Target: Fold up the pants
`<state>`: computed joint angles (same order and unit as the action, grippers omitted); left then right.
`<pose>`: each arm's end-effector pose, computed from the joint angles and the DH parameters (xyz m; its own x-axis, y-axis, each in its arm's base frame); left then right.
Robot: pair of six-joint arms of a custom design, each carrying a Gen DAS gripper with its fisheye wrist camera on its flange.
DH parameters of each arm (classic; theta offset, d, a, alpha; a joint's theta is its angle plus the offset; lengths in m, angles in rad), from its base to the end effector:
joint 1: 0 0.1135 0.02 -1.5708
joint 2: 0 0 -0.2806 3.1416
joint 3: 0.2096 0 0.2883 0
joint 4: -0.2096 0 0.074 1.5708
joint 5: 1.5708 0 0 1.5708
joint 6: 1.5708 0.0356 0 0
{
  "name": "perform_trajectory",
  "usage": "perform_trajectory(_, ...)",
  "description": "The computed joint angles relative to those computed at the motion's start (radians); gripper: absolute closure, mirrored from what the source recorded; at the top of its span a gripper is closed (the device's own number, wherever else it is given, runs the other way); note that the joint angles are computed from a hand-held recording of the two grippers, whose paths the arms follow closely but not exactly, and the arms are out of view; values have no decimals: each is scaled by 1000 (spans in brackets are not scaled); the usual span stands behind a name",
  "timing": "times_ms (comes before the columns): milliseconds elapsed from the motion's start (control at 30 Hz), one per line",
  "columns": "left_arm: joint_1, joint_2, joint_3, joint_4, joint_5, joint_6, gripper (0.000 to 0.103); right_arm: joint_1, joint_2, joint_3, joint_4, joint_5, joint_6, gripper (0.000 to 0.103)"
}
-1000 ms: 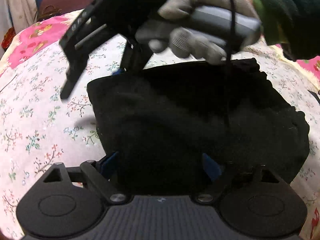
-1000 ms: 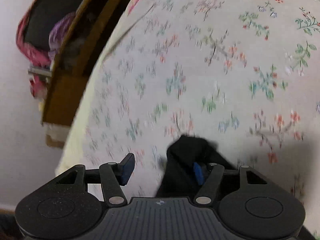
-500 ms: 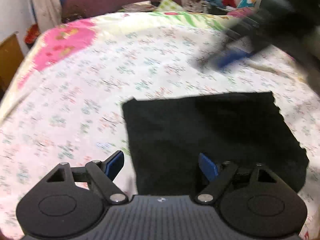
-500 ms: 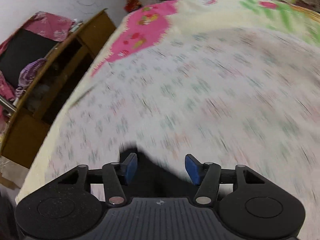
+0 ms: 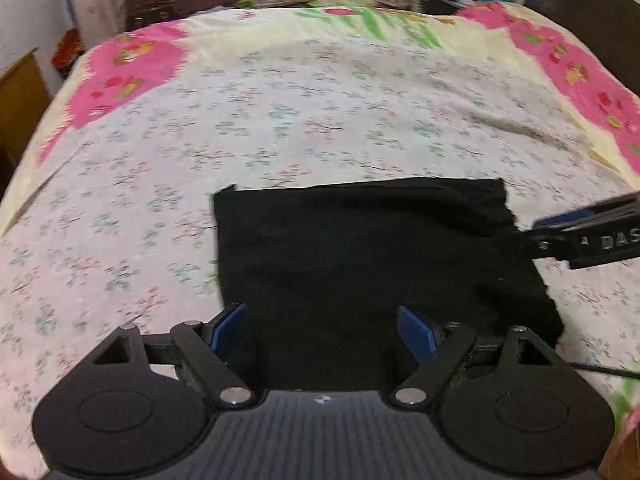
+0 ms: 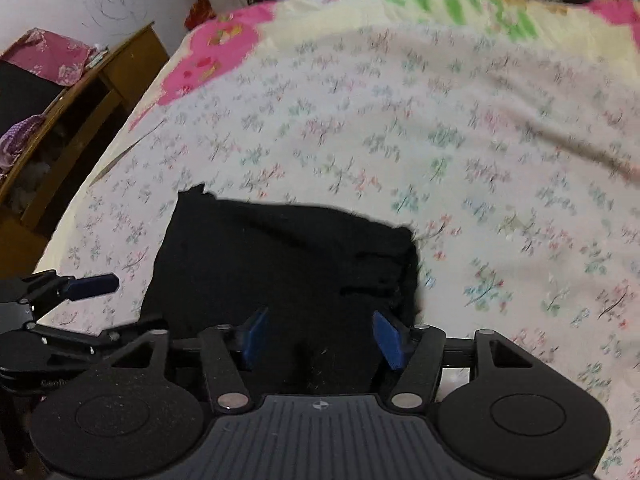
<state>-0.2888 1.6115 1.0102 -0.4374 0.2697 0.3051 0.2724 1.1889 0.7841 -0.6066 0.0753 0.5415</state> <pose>0.3355 -0.1096 0.1905 -0.6665 0.5001 -0.5529 0.6336 0.7708 -0.0666 0.2476 0.0664 0.2252 -0.8180 0.3051 -0.4876 0.2238 0.9497 0.2189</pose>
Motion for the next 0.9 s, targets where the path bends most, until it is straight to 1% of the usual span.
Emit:
perform_trajectory(33,5,18,10,0,17,27,12,-8,14,-8,8,10,8,55)
perform_trajectory(67,11,48,21,21,17,61,12,-18,19,-26,29,24,32,53)
perform_trajectory(100,15,64,26,39,2,77,12,-38,6,-59,67,13,62,53)
perform_trajectory(167,51,119,49,67,13,89,12,-102,-4,-134,172,-67,98,51)
perform_trajectory(267,109,251,133,33,64,66,11,-150,76,-186,270,-87,78,43)
perform_trajectory(333,120,329,172,27,96,75,9,-189,121,-228,368,-151,90,35)
perform_trajectory(367,115,352,181,30,111,82,7,-212,146,-240,418,-205,104,34)
perform_trajectory(433,103,368,179,51,145,77,1,-226,176,-248,490,-276,112,35)
perform_trajectory(467,92,378,183,59,147,65,0,-225,214,-239,524,-309,105,35)
perform_trajectory(533,76,422,221,39,146,32,0,-214,296,-191,536,-327,90,34)
perform_trajectory(567,65,431,232,34,135,13,0,-210,310,-170,521,-327,96,37)
perform_trajectory(600,55,419,222,48,130,8,5,-213,314,-150,499,-332,107,44)
perform_trajectory(633,48,399,208,53,132,19,10,-216,300,-137,467,-338,112,49)
perform_trajectory(667,38,369,184,63,120,22,17,-220,281,-131,441,-341,120,60)
perform_trajectory(700,37,352,175,61,121,25,27,-227,259,-133,427,-350,142,70)
perform_trajectory(733,40,339,174,50,123,23,33,-237,244,-136,418,-364,161,74)
perform_trajectory(767,48,331,184,30,127,11,46,-243,223,-136,408,-375,177,80)
perform_trajectory(800,59,333,205,6,141,-6,56,-246,204,-139,409,-386,190,83)
perform_trajectory(833,74,338,232,-24,171,-27,60,-240,189,-127,397,-387,194,84)
perform_trajectory(867,85,340,257,-51,198,-32,67,-229,179,-111,385,-379,190,86)
perform_trajectory(900,88,335,269,-66,213,-25,70,-215,176,-89,378,-372,184,87)
